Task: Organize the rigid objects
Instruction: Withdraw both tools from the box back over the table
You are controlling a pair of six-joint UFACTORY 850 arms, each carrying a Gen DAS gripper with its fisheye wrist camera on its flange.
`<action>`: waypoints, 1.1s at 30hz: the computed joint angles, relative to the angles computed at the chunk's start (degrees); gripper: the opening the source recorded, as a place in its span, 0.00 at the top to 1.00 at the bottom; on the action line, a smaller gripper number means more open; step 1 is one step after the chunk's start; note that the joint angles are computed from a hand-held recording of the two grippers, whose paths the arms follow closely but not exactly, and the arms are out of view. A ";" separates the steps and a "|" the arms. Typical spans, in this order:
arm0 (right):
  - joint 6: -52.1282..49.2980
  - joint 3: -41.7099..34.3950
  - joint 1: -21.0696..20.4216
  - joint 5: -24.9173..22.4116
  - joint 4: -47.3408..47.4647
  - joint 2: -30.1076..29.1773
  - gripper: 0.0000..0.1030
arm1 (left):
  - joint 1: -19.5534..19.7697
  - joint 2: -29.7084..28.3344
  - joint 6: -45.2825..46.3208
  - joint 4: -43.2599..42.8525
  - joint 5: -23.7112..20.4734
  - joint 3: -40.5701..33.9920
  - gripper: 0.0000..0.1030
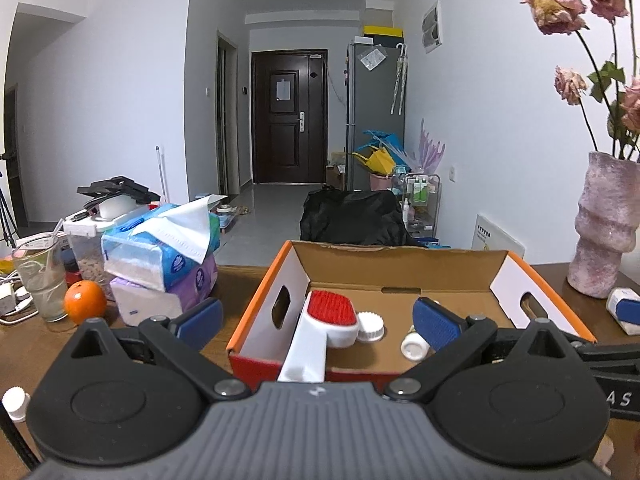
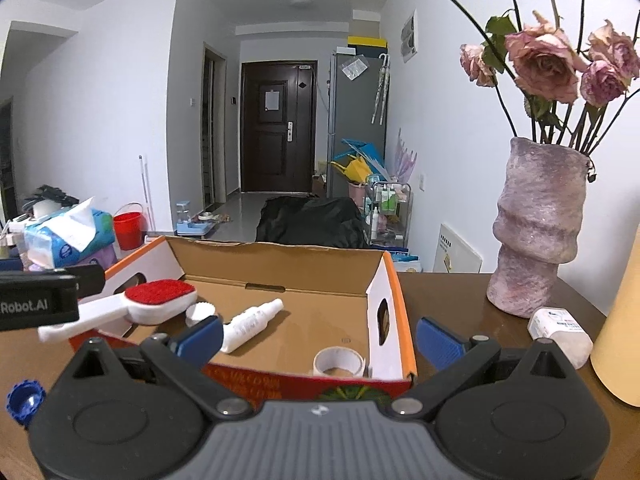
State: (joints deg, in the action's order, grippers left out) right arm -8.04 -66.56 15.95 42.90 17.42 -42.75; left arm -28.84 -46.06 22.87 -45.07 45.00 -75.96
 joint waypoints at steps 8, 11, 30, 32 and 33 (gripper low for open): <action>0.56 5.86 0.63 2.83 -0.20 2.96 0.00 | -0.63 3.05 -2.26 0.77 1.71 5.78 0.00; 0.72 7.74 0.87 3.64 -0.36 3.89 0.00 | -1.09 4.12 -2.45 0.45 2.57 7.90 0.00; 3.34 19.67 3.70 10.86 0.46 9.29 0.00 | -3.82 11.02 -5.91 0.38 6.40 20.82 0.00; 3.60 20.79 3.97 11.49 0.64 9.79 0.00 | -4.12 11.60 -6.26 0.27 6.68 21.94 0.00; 3.73 21.31 4.11 11.79 0.71 9.99 0.00 | -4.26 11.86 -6.41 0.22 6.75 22.44 0.00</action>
